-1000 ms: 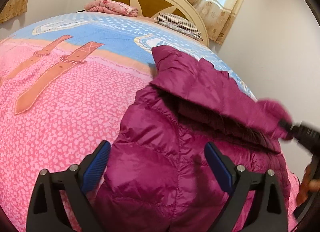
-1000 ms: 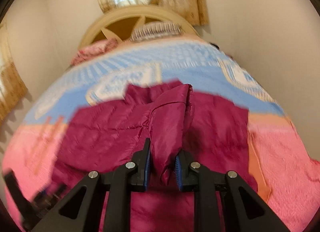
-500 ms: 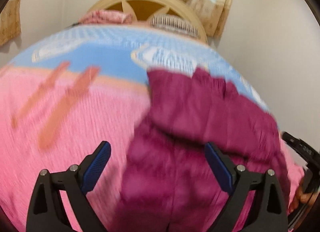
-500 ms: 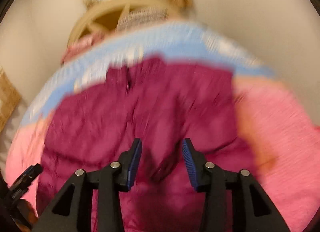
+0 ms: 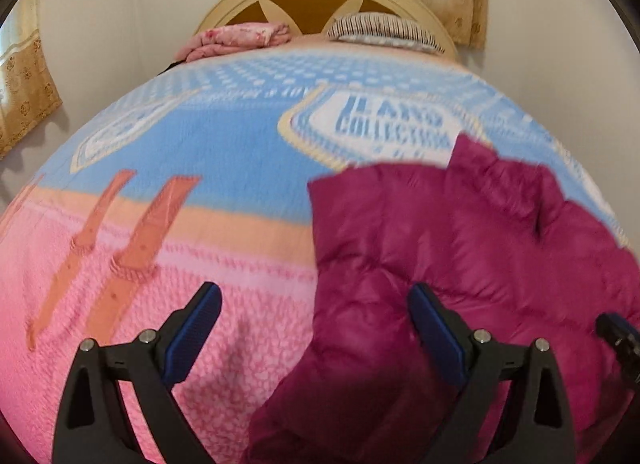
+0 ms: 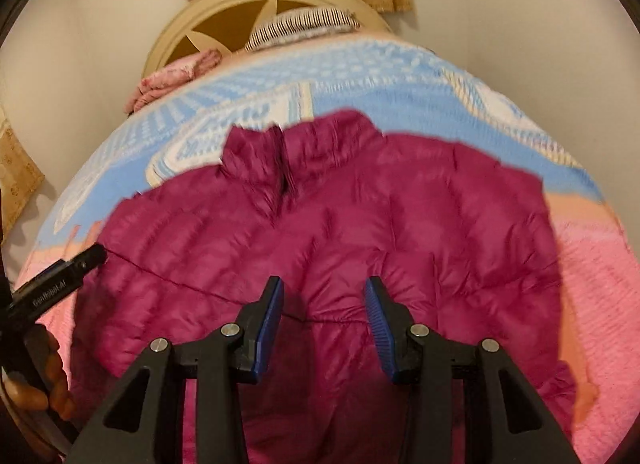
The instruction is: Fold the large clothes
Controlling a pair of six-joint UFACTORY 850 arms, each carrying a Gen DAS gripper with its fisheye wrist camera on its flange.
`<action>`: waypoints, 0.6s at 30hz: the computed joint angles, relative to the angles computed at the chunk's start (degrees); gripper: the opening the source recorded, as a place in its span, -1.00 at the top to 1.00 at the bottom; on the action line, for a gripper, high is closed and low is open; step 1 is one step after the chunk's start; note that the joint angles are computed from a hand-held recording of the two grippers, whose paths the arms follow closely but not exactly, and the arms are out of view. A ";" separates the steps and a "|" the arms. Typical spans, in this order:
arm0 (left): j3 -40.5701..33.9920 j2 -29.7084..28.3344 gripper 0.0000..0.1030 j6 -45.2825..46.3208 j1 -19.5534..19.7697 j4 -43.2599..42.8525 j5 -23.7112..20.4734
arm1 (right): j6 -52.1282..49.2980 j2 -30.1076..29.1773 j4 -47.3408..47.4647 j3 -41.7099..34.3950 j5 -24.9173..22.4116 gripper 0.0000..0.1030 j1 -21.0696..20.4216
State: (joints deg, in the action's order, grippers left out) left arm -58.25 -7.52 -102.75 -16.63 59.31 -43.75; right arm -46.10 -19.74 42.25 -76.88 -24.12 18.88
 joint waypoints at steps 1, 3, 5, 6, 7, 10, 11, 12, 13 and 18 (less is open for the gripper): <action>0.63 -0.10 -0.90 -0.93 -0.14 0.62 0.10 | -1.39 -0.14 0.84 0.26 0.23 0.16 -0.02; 2.02 0.17 -0.92 -3.13 0.06 1.24 1.41 | -4.37 -1.00 1.54 0.21 0.76 0.16 0.09; 3.27 0.77 -0.95 -4.67 0.87 1.27 3.78 | -5.18 -1.95 0.00 -0.28 1.23 0.16 0.45; 3.46 0.79 -1.00 -4.77 1.16 0.73 4.42 | -6.17 -2.26 0.13 -0.36 1.24 0.16 0.33; 3.63 0.70 -1.00 -4.33 1.78 -0.43 5.48 | -6.36 -2.79 0.07 -0.87 0.62 0.17 0.07; 2.68 -0.17 -1.00 -1.95 1.99 -2.78 5.06 | -5.09 -3.19 -0.70 -1.30 0.65 0.17 0.12; 2.22 -0.56 -1.00 -1.50 1.60 -2.96 4.08 | -4.34 -2.70 -2.31 -0.67 1.96 0.17 0.57; 1.92 -0.78 -1.00 -1.15 1.35 -3.12 3.40 | -3.50 -2.19 -4.02 -0.08 3.01 0.16 0.99; 2.05 -0.56 -1.00 -1.43 1.27 -3.09 3.46 | -2.12 -2.00 -5.80 -0.08 3.24 0.16 1.25; 7.04 6.06 -1.00 -12.28 0.95 2.12 9.10 | 0.26 -2.34 -1.87 -5.73 -5.17 0.15 -0.56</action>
